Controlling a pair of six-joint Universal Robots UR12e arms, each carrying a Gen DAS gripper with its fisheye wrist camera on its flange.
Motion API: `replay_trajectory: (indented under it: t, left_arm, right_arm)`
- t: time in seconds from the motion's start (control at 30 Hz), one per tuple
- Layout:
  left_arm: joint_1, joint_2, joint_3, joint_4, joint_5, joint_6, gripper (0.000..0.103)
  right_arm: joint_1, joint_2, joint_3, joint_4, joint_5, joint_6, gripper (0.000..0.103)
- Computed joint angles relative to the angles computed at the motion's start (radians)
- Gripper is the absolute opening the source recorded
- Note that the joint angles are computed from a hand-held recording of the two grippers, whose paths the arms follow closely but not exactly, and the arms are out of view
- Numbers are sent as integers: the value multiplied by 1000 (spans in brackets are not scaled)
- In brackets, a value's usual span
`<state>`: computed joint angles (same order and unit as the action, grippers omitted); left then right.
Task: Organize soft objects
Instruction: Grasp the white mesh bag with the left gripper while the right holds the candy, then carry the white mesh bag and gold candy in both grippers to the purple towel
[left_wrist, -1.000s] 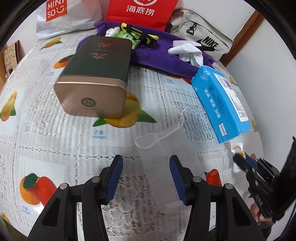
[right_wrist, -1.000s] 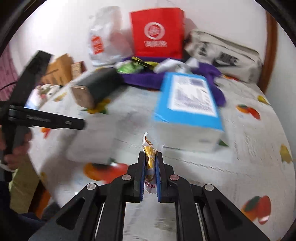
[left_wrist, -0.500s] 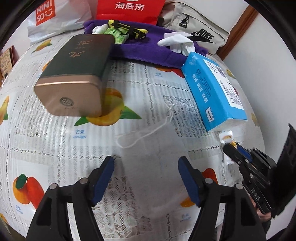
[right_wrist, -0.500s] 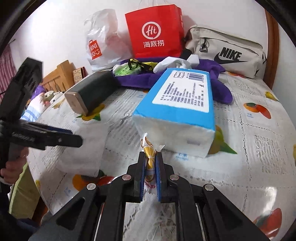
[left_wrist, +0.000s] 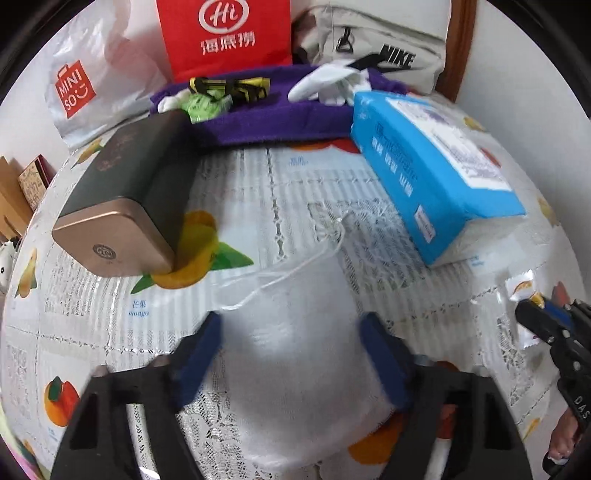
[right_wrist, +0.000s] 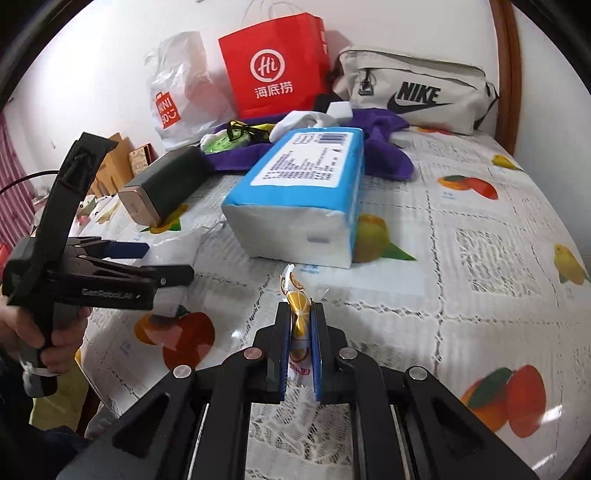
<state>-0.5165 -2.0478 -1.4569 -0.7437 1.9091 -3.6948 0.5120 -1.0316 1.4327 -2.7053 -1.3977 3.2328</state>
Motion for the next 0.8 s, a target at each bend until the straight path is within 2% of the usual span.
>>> replay_trajectory:
  t: [0.07,0.1,0.17,0.27,0.53,0.8]
  left_arm:
    - [-1,7,-11,16,17,6,35]
    - [1,11,-17,21,18,5,30]
    - [8,23,-34,30,15,-17,9]
    - [28,48,-66,45,-41,-47,5]
    - [52,112,-148,90,-113,-100,5]
    - [61,157,-183,111,-74,-128,5]
  right_arm:
    - [1,-1,1,1,-2,5,10]
    - [2,0,1,2,-3,10,10]
    - [6,3,-4,13,-14,18,10]
    - [10,10,-15,37,-21,32,10]
    - [24,5,-22,32,-42,39,10]
    - [35,0,-42,24,-68,31,10]
